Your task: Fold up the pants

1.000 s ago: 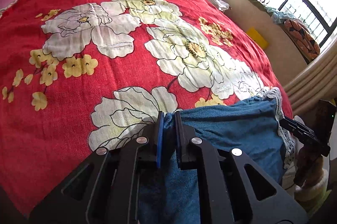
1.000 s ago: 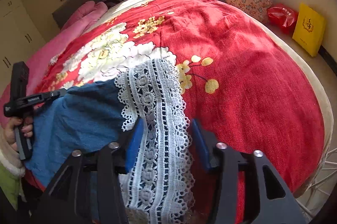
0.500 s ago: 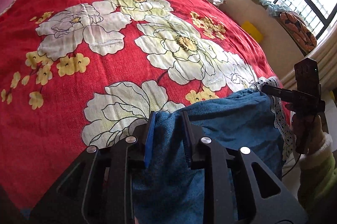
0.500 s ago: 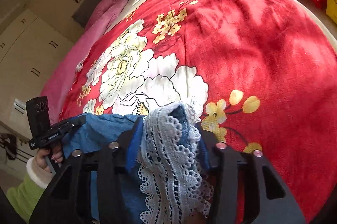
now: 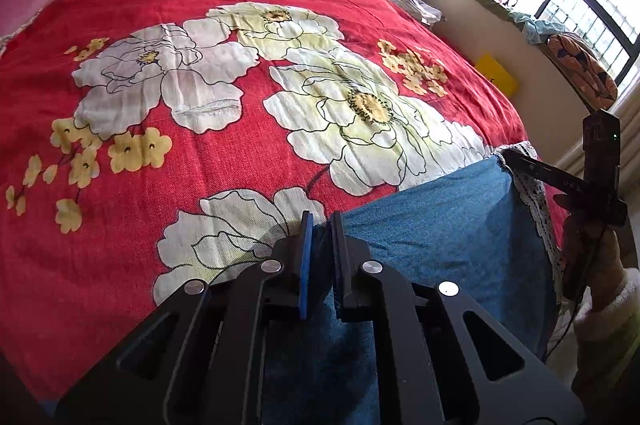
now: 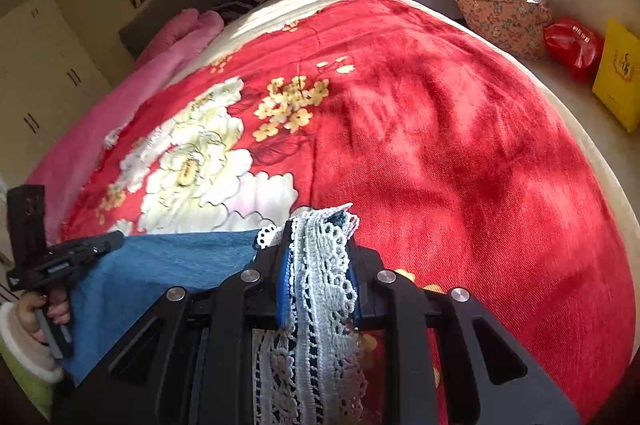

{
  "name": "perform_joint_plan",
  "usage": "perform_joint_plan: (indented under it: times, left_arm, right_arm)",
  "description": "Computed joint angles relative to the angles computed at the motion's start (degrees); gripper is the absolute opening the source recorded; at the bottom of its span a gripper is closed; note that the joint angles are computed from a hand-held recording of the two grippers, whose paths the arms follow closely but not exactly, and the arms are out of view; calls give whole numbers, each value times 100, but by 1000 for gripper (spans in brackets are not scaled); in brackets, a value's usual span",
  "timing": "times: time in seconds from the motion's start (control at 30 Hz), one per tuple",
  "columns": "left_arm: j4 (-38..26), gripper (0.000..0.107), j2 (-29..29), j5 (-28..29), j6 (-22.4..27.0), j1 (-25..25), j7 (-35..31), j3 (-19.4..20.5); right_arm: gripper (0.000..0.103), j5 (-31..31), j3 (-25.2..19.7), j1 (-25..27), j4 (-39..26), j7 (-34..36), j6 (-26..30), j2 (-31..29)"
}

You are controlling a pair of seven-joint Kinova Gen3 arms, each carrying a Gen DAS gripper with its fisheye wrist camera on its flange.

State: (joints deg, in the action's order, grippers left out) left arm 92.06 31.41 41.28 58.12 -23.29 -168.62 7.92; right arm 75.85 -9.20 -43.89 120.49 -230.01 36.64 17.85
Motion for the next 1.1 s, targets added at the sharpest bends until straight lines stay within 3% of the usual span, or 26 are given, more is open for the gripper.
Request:
perform_joint_plan:
  times: [0.13, 0.23, 0.3, 0.37, 0.43, 0.5, 0.63, 0.7, 0.77, 0.87, 0.97, 1.03, 1.1]
  left_arm:
    - [50, 4, 21, 31, -74, -7, -68, 5]
    - [-181, 14, 86, 81, 397, -187, 69, 0]
    - [-274, 24, 39, 220, 684, -398, 94, -14]
    - [-334, 32, -43, 318, 939, -561, 94, -102]
    - [-307, 39, -150, 459, 1139, -811, -127, -139]
    - [-166, 46, -378, 569, 1083, -923, -309, -376]
    - [-230, 55, -367, 563, 1521, -1280, -689, -639]
    - [-37, 55, -488, 517, 1395, -1195, -1041, -880]
    - [323, 55, -711, 365, 1117, -1378, -1507, -696]
    - [947, 55, -1043, 153, 702, -1709, -2170, -438]
    - [1355, 55, -1131, 94, 116, -1377, -2402, -1044]
    - [1346, 55, -921, 167, 103, -1440, -2492, -1241]
    - [1085, 53, -699, 46, 463, -1842, -2374, -1030]
  right_arm:
    - [25, -366, -36, -45, -167, 521, 205, 59]
    - [44, -526, -74, -340, -109, 406, 752, -155]
    - [45, -387, -150, -571, 80, -1, 1047, -396]
    - [57, -370, -355, -730, 200, -339, 1381, -560]
    - [61, -269, -557, -865, 328, -660, 1596, -655]
    - [65, -214, -731, -910, 468, -1067, 1613, -699]
    - [67, -89, -854, -905, 689, -1693, 1265, -618]
    - [67, -181, -864, -898, 704, -1796, 1099, -537]
    - [67, -200, -867, -960, 680, -1836, 1025, -438]
    - [66, -592, -812, -1044, 514, -1344, 978, -337]
    - [62, -1019, -986, -1022, 205, -645, 1378, -78]
    - [62, -1222, -714, -1260, 85, -393, 1410, -29]
    - [62, -1313, -589, -1368, 21, -273, 1439, 21]
